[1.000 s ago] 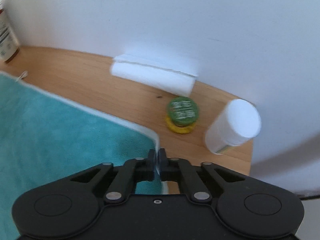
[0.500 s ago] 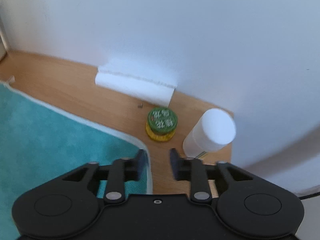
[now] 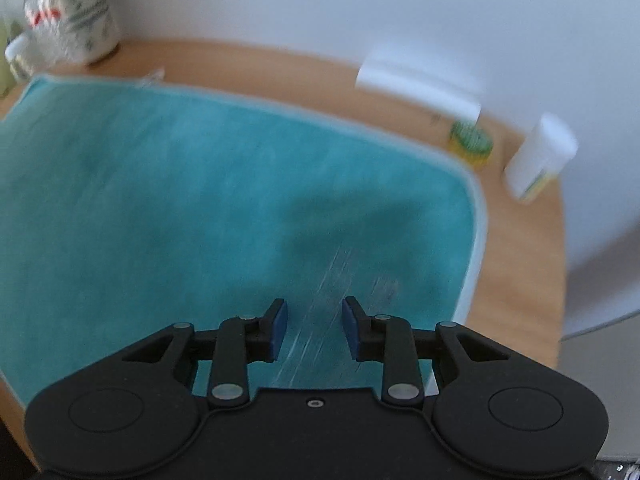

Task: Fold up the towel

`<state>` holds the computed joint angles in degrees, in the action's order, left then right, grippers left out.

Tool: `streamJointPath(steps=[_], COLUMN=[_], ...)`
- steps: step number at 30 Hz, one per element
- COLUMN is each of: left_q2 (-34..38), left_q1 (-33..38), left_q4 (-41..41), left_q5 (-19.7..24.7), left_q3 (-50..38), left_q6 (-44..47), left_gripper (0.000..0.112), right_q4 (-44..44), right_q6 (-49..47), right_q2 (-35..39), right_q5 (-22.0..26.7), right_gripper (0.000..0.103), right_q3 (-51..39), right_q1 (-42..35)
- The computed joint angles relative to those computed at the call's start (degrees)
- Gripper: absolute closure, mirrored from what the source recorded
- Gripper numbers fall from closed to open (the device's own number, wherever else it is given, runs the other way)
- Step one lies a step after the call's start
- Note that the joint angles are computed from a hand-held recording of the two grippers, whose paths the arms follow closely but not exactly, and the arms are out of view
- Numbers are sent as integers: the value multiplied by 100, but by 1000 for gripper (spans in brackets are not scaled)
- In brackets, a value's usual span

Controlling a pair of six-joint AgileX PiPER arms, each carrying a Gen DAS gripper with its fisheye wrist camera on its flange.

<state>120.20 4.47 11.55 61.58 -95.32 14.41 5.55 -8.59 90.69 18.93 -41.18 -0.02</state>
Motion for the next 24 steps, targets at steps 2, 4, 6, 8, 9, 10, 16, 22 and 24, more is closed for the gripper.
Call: streamJointPath(steps=[2,4,6,8,9,10,16,22,24], left_q2=[-20,-20,24,-30,-113,-196,-600,-554,-522], left_q1=[19,50,84,138,168,199,1068,1623,1688], left_q4=[-47,-103,-117,-157,-161,-166,-805,-1177,-1191], left_q5=[-42,-45,106,102,28,-46,144,262,231], left_q3=[28,30,-76,-55,26,106,126,-10,-23], left_q6=[101,143,178,183,209,236,815,1293,1379], left_gripper=[9,9,9,9,10,10,9,9,9], right_q4=[266,-55,-672,-971,-1264,-1786,-2244,-2357,-2335], right_q6=[-90,158,769,1246,1569,2084,3018,3480,3599], right_q2=[49,7,-14,-7,-33,-155,-941,-708,-574], right_q5=[131,172,221,437,502,580,1107,1788,1916], right_gripper=[67,59,52,53,53,53,51,51,51], right_q3=[-51,-38,-23,-117,-133,-115,-127,-815,-1008], right_q1=[-186,-204,-151,-188,-122,27,878,2005,2272])
